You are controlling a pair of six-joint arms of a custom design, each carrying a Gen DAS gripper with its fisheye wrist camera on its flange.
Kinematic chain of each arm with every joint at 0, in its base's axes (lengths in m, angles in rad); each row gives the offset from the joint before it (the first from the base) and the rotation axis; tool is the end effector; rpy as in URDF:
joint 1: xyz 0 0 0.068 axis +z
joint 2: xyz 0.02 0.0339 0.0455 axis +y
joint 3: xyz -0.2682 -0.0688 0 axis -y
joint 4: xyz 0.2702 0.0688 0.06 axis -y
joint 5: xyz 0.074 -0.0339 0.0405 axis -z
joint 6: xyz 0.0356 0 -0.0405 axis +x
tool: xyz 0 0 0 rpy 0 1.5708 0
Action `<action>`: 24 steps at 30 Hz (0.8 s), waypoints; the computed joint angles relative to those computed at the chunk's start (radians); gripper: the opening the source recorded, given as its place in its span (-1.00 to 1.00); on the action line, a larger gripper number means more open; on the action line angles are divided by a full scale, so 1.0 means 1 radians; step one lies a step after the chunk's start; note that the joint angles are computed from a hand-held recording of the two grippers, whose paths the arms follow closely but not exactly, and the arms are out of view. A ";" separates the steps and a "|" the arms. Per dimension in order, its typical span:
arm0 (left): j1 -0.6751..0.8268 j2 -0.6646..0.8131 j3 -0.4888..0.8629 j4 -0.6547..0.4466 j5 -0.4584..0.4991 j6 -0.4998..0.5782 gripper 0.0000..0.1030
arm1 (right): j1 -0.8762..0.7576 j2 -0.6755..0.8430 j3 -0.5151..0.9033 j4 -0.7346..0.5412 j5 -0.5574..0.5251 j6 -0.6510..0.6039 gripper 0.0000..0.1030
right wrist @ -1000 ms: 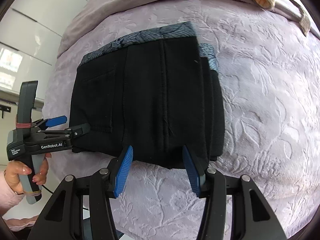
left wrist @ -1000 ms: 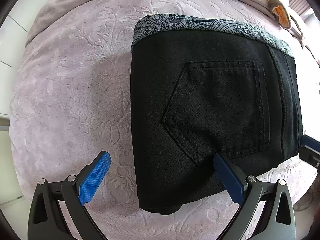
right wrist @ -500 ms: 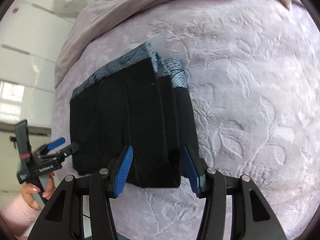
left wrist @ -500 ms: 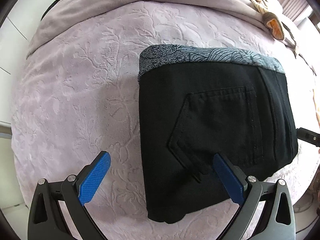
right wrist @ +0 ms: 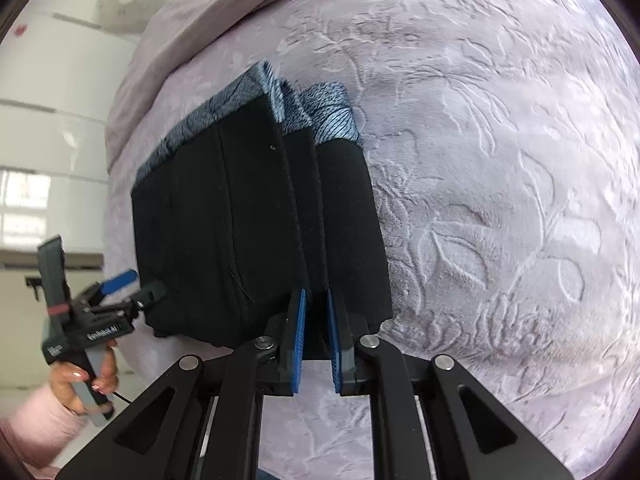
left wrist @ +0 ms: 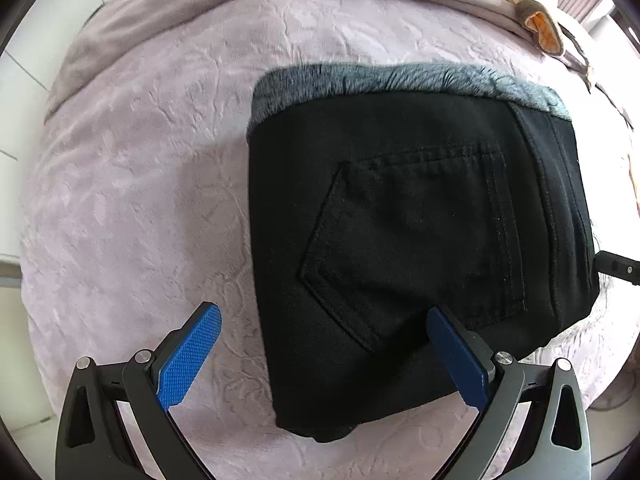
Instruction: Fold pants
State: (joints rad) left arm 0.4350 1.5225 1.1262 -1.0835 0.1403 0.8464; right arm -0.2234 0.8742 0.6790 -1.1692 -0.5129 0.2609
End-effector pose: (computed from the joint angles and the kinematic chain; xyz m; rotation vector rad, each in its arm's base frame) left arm 0.2645 0.1174 0.2236 0.6188 2.9189 -0.0869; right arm 0.1464 -0.0153 0.2229 0.6088 2.7880 0.7534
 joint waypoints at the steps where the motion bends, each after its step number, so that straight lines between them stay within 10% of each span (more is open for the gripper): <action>1: 0.008 0.009 0.016 -0.006 0.002 0.009 1.00 | -0.021 0.004 -0.001 -0.003 -0.015 -0.009 -0.73; 24: 0.072 0.199 0.224 -0.100 0.072 -0.019 1.00 | -0.084 0.074 0.037 -0.020 -0.043 -0.122 0.25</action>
